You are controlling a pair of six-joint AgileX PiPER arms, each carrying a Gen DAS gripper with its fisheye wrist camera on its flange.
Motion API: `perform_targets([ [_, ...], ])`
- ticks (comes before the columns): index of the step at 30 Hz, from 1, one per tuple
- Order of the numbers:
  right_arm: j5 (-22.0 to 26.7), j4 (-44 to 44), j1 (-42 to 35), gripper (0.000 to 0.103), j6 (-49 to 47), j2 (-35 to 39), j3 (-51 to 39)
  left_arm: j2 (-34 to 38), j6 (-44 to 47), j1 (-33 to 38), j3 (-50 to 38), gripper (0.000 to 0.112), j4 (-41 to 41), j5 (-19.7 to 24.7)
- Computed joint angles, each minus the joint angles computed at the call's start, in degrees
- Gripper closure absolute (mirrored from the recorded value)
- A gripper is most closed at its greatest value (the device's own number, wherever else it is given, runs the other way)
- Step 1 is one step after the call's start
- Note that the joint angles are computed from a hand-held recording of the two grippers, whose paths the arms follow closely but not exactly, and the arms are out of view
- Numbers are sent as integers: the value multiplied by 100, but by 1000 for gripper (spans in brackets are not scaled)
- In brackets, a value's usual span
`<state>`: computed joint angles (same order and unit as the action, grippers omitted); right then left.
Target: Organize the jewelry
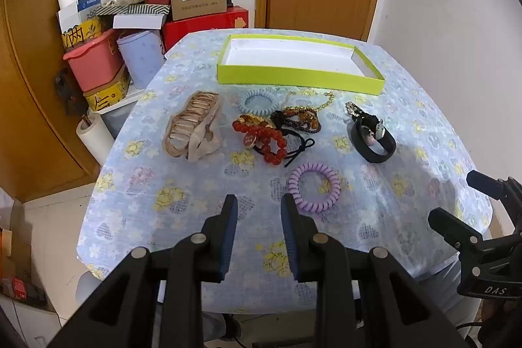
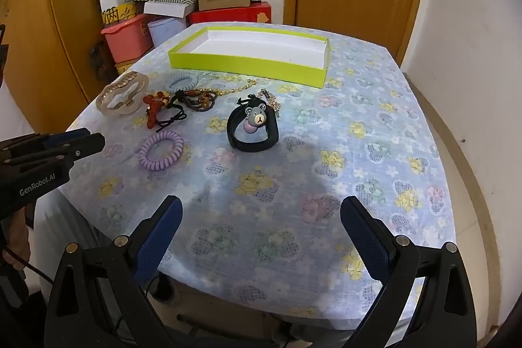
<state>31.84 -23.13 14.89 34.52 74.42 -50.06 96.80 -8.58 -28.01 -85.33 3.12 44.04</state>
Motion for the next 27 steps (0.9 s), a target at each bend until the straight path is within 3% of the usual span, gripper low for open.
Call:
perform_targets([
  [27,17,-43,57,5,82,0,1,-107,322,40,279,84,-275,-137],
])
